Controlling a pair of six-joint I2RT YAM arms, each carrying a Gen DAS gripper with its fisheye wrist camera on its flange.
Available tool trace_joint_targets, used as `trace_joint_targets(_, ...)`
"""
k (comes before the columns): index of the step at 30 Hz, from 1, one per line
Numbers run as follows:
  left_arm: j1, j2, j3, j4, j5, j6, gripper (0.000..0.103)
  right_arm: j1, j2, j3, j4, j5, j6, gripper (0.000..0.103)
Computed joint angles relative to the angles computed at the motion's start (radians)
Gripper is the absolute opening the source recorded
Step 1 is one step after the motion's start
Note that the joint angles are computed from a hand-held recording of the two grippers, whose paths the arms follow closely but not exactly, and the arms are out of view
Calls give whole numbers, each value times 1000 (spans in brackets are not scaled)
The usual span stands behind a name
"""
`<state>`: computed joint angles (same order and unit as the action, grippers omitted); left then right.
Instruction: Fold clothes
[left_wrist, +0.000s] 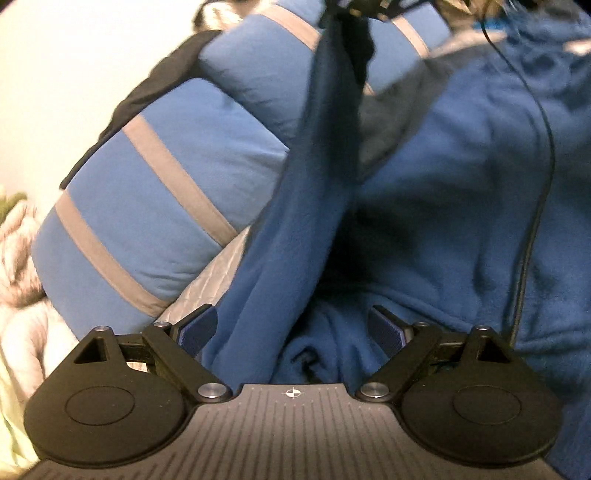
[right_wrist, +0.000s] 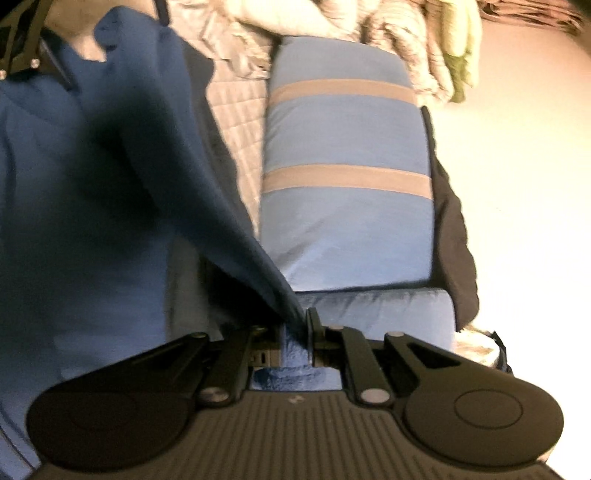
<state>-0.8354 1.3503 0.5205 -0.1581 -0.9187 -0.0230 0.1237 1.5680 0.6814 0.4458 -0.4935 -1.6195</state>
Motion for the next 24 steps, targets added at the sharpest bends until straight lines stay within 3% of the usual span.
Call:
trace_joint_targets(5,31,-135,-105,17,0,-14,90,-19,-9,19,5,-15,18,10)
trace_joint_targets(10,90,-193,-147,18,53,-141,89,-14,0,57,1,-4,63,10)
trace_joint_targets(13,148,-271,-179,96,108,-214,89,-22,3,72,-1,-7,85,10)
trace_joint_targets(17,189,-211,-113,77,77,-295,89,-36,13,87,12,-7,101,10)
trace_joint_targets(21,176,-117,-43,35,18,-287,90,-60,40,125,38,0,128,10)
trace_joint_targets(24,178,-61,-3,69,26,-252,90,-97,69,163,55,1,155,10)
